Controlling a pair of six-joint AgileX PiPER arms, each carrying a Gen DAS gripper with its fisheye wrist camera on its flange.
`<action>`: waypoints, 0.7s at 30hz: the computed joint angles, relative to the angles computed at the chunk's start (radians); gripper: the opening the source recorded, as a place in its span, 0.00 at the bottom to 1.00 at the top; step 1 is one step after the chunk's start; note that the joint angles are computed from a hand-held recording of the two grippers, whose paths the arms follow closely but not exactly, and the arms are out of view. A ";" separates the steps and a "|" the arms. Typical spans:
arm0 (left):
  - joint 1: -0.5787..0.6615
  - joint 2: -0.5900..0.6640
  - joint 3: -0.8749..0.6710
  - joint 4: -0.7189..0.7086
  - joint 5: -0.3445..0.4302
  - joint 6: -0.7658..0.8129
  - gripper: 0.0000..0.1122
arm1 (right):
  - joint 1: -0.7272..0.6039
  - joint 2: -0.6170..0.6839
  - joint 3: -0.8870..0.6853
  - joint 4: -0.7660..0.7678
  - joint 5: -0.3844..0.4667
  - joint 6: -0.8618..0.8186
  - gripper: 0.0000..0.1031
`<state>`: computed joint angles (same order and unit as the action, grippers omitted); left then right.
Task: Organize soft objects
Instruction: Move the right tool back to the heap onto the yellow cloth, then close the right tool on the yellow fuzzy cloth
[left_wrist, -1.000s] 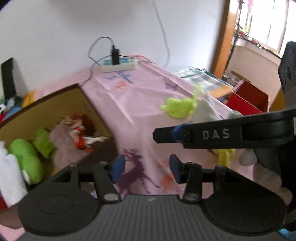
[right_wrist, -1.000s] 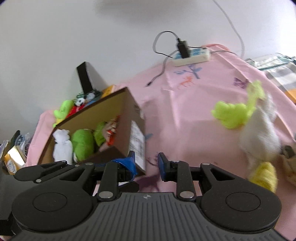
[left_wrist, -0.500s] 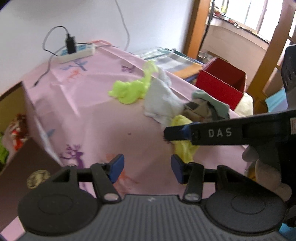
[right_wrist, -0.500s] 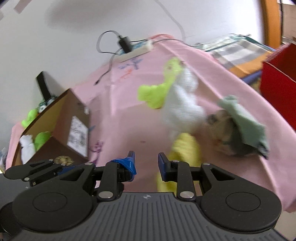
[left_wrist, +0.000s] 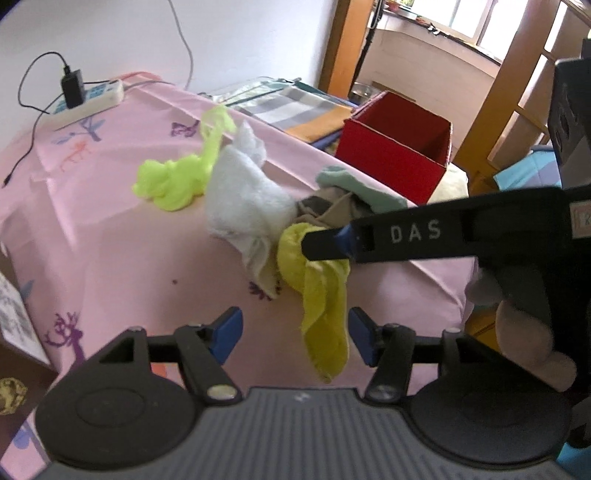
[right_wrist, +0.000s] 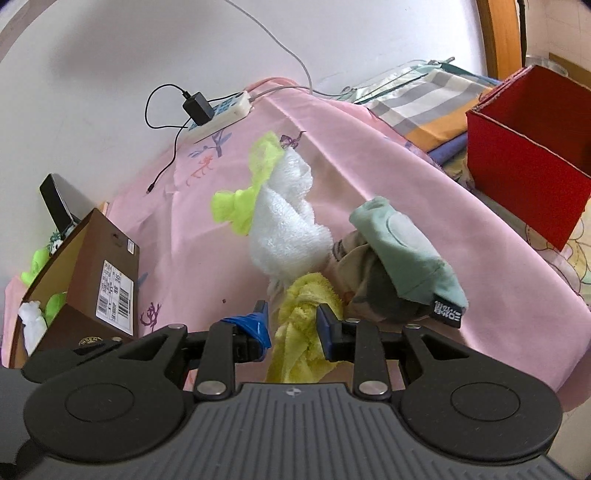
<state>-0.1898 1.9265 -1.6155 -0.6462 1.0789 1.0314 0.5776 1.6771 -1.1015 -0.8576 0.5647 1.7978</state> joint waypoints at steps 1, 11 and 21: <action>-0.002 0.003 -0.003 -0.005 0.006 0.003 0.53 | -0.009 -0.012 0.014 0.001 -0.018 0.005 0.11; -0.029 0.022 -0.018 -0.032 0.036 0.032 0.53 | -0.063 -0.039 0.063 0.059 -0.085 -0.035 0.11; -0.082 0.095 -0.056 0.023 -0.041 -0.035 0.51 | -0.106 0.025 0.029 0.214 -0.134 -0.219 0.16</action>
